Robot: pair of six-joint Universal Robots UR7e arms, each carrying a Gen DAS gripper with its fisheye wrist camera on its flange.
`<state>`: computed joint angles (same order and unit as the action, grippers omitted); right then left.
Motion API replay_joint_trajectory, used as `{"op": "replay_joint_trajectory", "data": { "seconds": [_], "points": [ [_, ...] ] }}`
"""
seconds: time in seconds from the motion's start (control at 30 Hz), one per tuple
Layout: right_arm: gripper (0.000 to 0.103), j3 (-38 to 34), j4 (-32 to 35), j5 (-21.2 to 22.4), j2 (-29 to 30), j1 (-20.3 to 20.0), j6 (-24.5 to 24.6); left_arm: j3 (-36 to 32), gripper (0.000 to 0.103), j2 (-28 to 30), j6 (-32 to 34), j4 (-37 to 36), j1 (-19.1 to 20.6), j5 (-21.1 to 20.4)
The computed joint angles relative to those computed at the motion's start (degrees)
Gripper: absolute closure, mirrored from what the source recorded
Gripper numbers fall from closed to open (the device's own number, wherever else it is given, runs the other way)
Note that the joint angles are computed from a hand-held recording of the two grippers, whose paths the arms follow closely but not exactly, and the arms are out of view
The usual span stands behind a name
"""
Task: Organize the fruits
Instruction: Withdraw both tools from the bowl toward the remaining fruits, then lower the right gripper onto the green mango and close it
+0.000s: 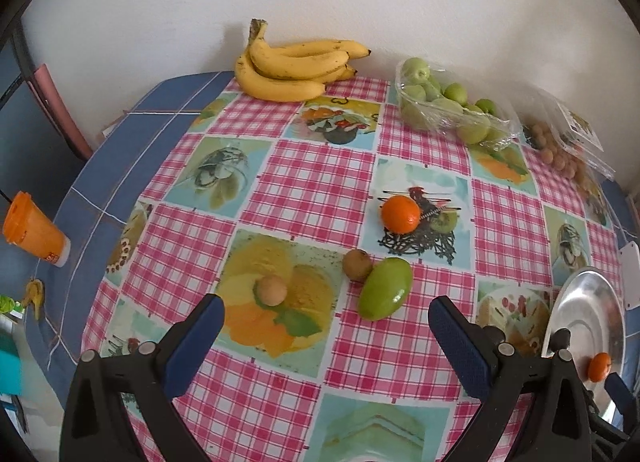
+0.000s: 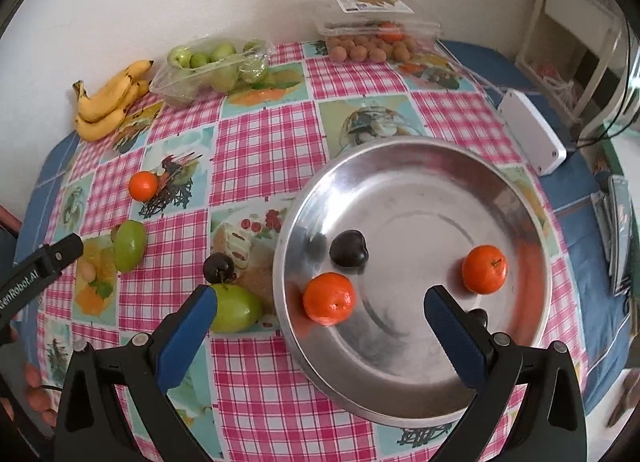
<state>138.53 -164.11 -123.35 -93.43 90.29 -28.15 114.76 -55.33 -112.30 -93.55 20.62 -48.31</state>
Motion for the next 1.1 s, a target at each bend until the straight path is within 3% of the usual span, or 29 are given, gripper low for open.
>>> {"op": "replay_joint_trajectory", "data": {
  "seconds": [0.23, 0.6, 0.8, 1.1],
  "points": [
    [0.000, 2.10, -7.92, -4.01, 2.90, 3.29, -3.91, 0.78, 0.000, -1.11, 0.79, 0.01, 0.58, -1.95],
    [0.000, 1.41, -0.36, 1.28, 2.69, 4.46, 0.15, 5.51, 0.000, -6.44, 1.36, -3.58, 0.35, -2.88],
    [0.001, 0.94, 2.47, 2.07, 3.16, 5.09, 1.93, 7.42, 0.000, -8.07, 2.94, -6.28, 0.48, -3.10],
    [0.029, -0.37, 9.05, 2.79, 4.60, 3.83, 3.32, 9.33, 0.000, -7.46, 7.47, -13.60, 1.72, -3.15]
  ]
}}
